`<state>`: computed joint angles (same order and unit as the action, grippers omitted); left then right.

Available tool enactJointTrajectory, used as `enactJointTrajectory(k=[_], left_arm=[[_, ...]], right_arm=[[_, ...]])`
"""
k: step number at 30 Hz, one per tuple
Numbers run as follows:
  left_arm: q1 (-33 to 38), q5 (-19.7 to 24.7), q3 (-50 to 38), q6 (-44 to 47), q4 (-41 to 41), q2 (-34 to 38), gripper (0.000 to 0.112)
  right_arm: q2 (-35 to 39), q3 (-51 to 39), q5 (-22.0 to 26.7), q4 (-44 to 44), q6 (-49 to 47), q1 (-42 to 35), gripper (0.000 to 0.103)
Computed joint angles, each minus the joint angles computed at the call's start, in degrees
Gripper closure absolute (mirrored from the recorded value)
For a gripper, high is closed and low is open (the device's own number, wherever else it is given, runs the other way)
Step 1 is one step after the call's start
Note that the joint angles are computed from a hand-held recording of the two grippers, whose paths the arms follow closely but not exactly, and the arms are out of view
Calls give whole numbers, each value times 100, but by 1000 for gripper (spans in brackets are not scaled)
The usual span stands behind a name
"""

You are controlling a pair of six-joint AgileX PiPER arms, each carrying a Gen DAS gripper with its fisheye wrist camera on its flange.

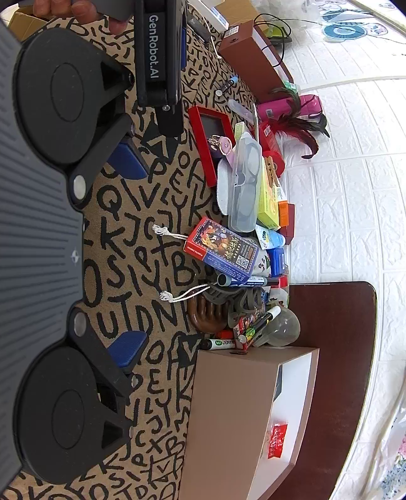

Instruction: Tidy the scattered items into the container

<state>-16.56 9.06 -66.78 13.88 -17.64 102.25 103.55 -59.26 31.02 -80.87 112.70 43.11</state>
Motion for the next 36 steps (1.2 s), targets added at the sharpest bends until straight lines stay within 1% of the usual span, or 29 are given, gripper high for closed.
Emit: enactJointTrajectory(k=[4,13,15,17,20,23,25,26,28,29,31,32,33,35,36], left_arm=[[-12,69,-118,-42,43,121,9],[-69,253,-511,-208,221,498,9],[-39,333,-615,168,-137,614,9],[31,477,-755,922,-859,765,9],[113,693,-1038,1873,-1740,1050,9],[126,911,-1505,2241,-1986,1379,12],[145,1155,-1973,2486,-2143,1642,13],[152,1298,-2254,2574,-2194,1793,15],[166,1630,-2896,2659,-2253,2138,19],[170,1848,-3296,2610,-2231,2361,22],[175,2301,-4101,2433,-2185,2830,23],[175,2561,-4535,2286,-2136,3086,23],[174,2844,-4983,2121,-2070,3347,23],[174,3374,-5874,1885,-2020,3868,23],[168,3559,-6287,1762,-1991,4110,23]], right_arm=[[36,-19,7,27,-24,-40,1],[260,-182,-225,6,-280,-223,1],[337,-247,-283,67,-372,-276,1],[450,-318,-278,45,-435,-310,1],[661,-371,-161,-424,-283,-313,1],[891,-529,-150,-764,-408,-415,1],[1009,-653,-302,-1022,-445,-557,1],[1073,-712,-372,-1224,-389,-625,1],[1254,-941,-433,-1306,-659,-738,1],[1366,-1078,-422,-1313,-863,-777,3],[1598,-1379,-423,-1208,-1343,-858,8],[1704,-1528,-462,-1117,-1570,-913,12],[1790,-1651,-547,-1045,-1734,-979,13],[1916,-1830,-776,-1087,-1831,-1107,14],[1965,-1874,-871,-1266,-1734,-1159,16]])
